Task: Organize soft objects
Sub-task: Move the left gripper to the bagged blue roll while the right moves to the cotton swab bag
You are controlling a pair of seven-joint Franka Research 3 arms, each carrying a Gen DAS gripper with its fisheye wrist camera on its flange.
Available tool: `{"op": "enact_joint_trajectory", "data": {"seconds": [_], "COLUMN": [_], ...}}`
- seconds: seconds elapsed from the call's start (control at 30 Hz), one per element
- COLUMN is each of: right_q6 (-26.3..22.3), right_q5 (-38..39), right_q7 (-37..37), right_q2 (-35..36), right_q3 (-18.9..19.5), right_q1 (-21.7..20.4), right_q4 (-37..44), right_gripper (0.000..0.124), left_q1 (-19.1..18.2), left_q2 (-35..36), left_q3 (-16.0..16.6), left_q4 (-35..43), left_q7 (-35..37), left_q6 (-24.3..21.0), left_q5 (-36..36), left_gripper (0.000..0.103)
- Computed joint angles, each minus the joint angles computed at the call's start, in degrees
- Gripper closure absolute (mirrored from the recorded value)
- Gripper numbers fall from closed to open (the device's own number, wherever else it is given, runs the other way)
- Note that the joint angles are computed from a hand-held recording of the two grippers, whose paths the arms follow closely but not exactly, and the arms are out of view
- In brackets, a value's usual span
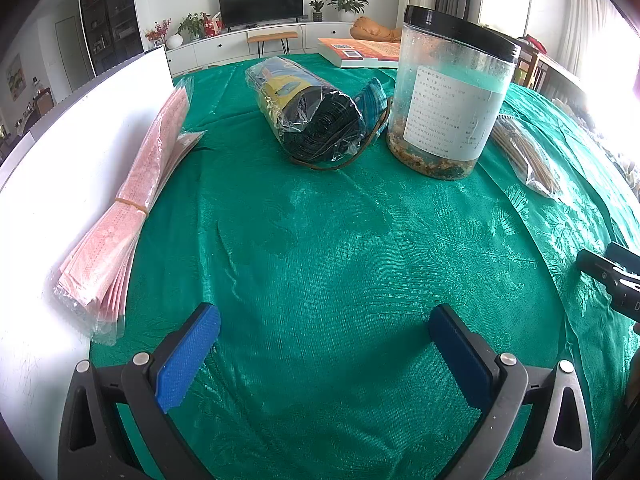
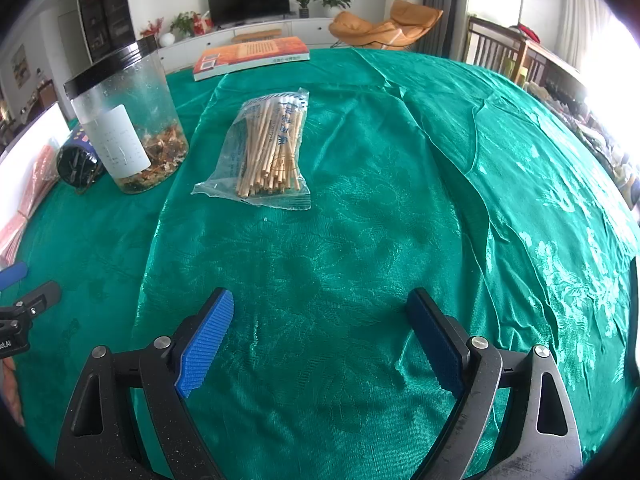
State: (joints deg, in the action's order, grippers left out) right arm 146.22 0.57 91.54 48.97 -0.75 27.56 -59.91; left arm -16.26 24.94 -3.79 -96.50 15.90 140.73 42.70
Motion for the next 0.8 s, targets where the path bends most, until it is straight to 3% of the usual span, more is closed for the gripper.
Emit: {"op": "enact_joint_trajectory", "data": {"seconds": [0.5,0.57,0.67,0.73,0.8], "right_q6": [0.0,0.0,0.0,0.0,0.0], "right_q5": [0.0,0.0,0.0,0.0,0.0], "right_q7": [0.0,0.0,0.0,0.0,0.0], "right_q2": [0.0,0.0,-0.1,0.0,-0.1], "right_q3": [0.0,0.0,0.0,0.0,0.0], "right_q1": [0.0,0.0,0.0,0.0,0.0], "right_q4": [-0.1,0.0,-0.1,-0.1,-0.1], "right_gripper": [0.033,0.033,0.033,0.033,0.033], "left_q1": [0.1,2.3,4.2,4.4,6.4], "left_q2": [0.0,0.2,-2.5,-2.9,-0.7], "left_q3": [-0.1,-2.0,-0.8,1.5,1.5], "left_q4": [0.0,1.2,-1.1,0.7,5.9], "left_q7": [0.4,5.0,2.8,-1.1,-0.5], "left_q6": [0.0,-0.4,8.4,10.4,9.7], "left_q5": [-0.3,-5.7,-7.8,-6.4,-9.1], "left_gripper": [0.0,0.0,0.0,0.0,0.0]}}
